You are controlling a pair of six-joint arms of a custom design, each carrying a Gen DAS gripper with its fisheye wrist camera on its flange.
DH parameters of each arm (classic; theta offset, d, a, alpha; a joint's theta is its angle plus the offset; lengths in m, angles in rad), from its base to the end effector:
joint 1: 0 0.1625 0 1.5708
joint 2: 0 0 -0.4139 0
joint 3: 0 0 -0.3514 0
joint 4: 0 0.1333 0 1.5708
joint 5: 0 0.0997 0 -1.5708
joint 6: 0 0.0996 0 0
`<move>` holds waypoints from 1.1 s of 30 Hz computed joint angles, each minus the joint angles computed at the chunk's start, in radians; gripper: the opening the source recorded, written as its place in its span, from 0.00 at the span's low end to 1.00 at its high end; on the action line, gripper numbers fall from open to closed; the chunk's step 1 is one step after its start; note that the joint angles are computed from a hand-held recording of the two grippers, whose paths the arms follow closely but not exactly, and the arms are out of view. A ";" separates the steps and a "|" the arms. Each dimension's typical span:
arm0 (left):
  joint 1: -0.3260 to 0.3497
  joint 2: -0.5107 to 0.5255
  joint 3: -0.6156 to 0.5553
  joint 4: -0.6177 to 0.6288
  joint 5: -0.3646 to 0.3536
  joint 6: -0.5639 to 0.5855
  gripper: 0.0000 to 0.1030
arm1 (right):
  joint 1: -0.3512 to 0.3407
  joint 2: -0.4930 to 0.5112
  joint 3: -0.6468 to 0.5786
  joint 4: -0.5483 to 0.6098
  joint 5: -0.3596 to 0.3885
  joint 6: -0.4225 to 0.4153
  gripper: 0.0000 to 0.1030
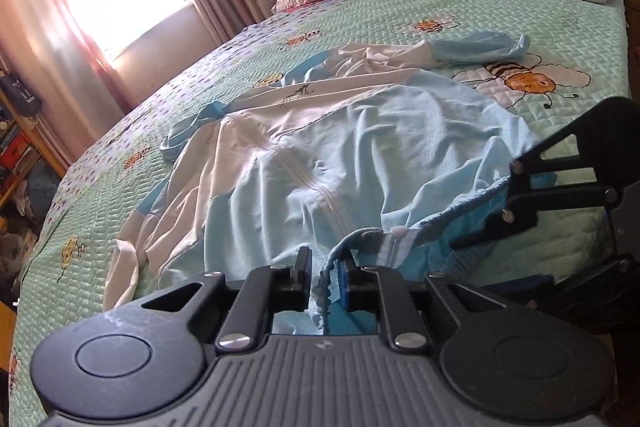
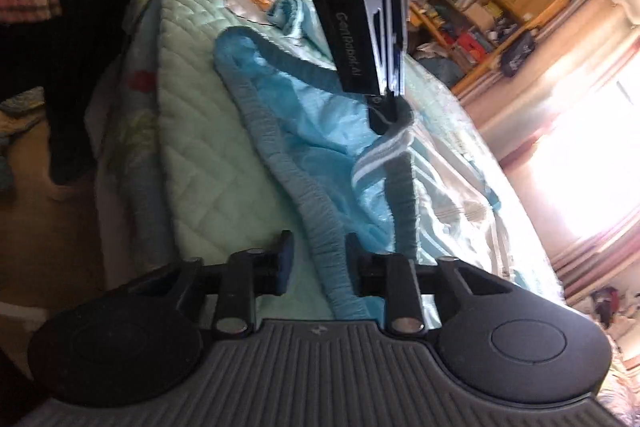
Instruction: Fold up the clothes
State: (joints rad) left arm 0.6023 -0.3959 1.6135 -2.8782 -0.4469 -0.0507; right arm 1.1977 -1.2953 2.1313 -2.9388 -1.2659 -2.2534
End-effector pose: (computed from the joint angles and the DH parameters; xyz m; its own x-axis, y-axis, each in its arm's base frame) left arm -0.3734 -0.5275 -0.0415 -0.3527 0.2813 -0.8925 0.8039 0.5793 -0.1351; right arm -0.0238 -0.5086 0.2688 0.3516 -0.7526 0.5568 -0.9304 -0.3465 0.1192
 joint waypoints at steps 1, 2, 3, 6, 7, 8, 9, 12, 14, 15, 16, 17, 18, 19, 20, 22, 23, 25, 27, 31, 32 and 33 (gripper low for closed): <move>0.000 0.000 0.000 0.001 0.000 -0.001 0.16 | -0.004 0.008 0.007 -0.019 0.018 -0.004 0.36; -0.001 0.001 0.000 0.002 0.000 -0.002 0.16 | -0.008 0.012 0.016 -0.033 0.032 -0.010 0.36; -0.001 0.001 0.000 0.003 -0.001 -0.004 0.16 | -0.011 0.023 0.023 -0.051 0.044 -0.015 0.36; -0.002 0.001 0.000 0.007 -0.001 -0.008 0.17 | -0.022 0.058 0.038 -0.110 0.084 -0.037 0.36; -0.002 0.000 0.000 0.009 0.002 -0.012 0.18 | -0.017 0.071 0.037 -0.134 0.093 -0.036 0.37; -0.002 0.000 0.002 0.011 0.006 -0.019 0.19 | -0.017 0.078 0.037 -0.158 0.097 -0.035 0.37; -0.002 -0.002 0.004 0.013 0.010 -0.025 0.19 | -0.017 0.086 0.037 -0.182 0.101 -0.033 0.37; 0.000 -0.005 0.006 0.018 0.019 -0.041 0.19 | -0.016 0.090 0.022 -0.195 0.095 -0.038 0.37; 0.000 -0.005 0.008 0.016 0.021 -0.048 0.19 | -0.013 0.089 0.008 -0.181 0.083 -0.063 0.34; -0.001 -0.005 0.010 0.013 0.022 -0.051 0.19 | -0.008 0.087 -0.001 -0.163 0.071 -0.072 0.33; -0.002 -0.005 0.011 0.013 0.023 -0.053 0.21 | 0.000 0.082 -0.009 -0.143 0.056 -0.053 0.29; -0.004 -0.004 0.012 0.012 0.023 -0.054 0.22 | 0.009 0.077 -0.018 -0.122 0.042 -0.033 0.18; -0.005 -0.004 0.013 0.013 0.024 -0.056 0.22 | 0.017 0.073 -0.027 -0.102 0.027 -0.014 0.14; -0.006 -0.004 0.015 0.014 0.025 -0.057 0.22 | 0.025 0.068 -0.036 -0.081 0.013 0.005 0.12; -0.008 -0.005 0.019 0.013 0.027 -0.056 0.23 | 0.033 0.064 -0.046 -0.060 -0.001 0.024 0.03; -0.012 -0.003 0.023 0.009 0.035 -0.052 0.26 | 0.060 0.046 -0.085 0.039 -0.052 0.095 0.03; -0.013 -0.002 0.024 0.007 0.040 -0.049 0.27 | 0.083 0.033 -0.128 0.144 -0.102 0.171 0.03; -0.017 -0.001 0.031 0.003 0.045 -0.045 0.27 | 0.129 0.022 -0.220 0.353 -0.216 0.343 0.03; -0.020 -0.006 0.047 0.006 0.027 -0.050 0.29 | 0.156 0.019 -0.305 0.563 -0.310 0.447 0.03; -0.025 0.004 0.065 0.062 0.008 -0.053 0.30 | 0.155 0.019 -0.366 0.709 -0.378 0.468 0.03; -0.027 0.006 0.070 0.074 0.005 -0.048 0.30 | 0.153 0.019 -0.369 0.710 -0.373 0.473 0.03; -0.030 0.007 0.076 0.085 0.003 -0.041 0.31 | 0.149 0.014 -0.363 0.699 -0.366 0.463 0.03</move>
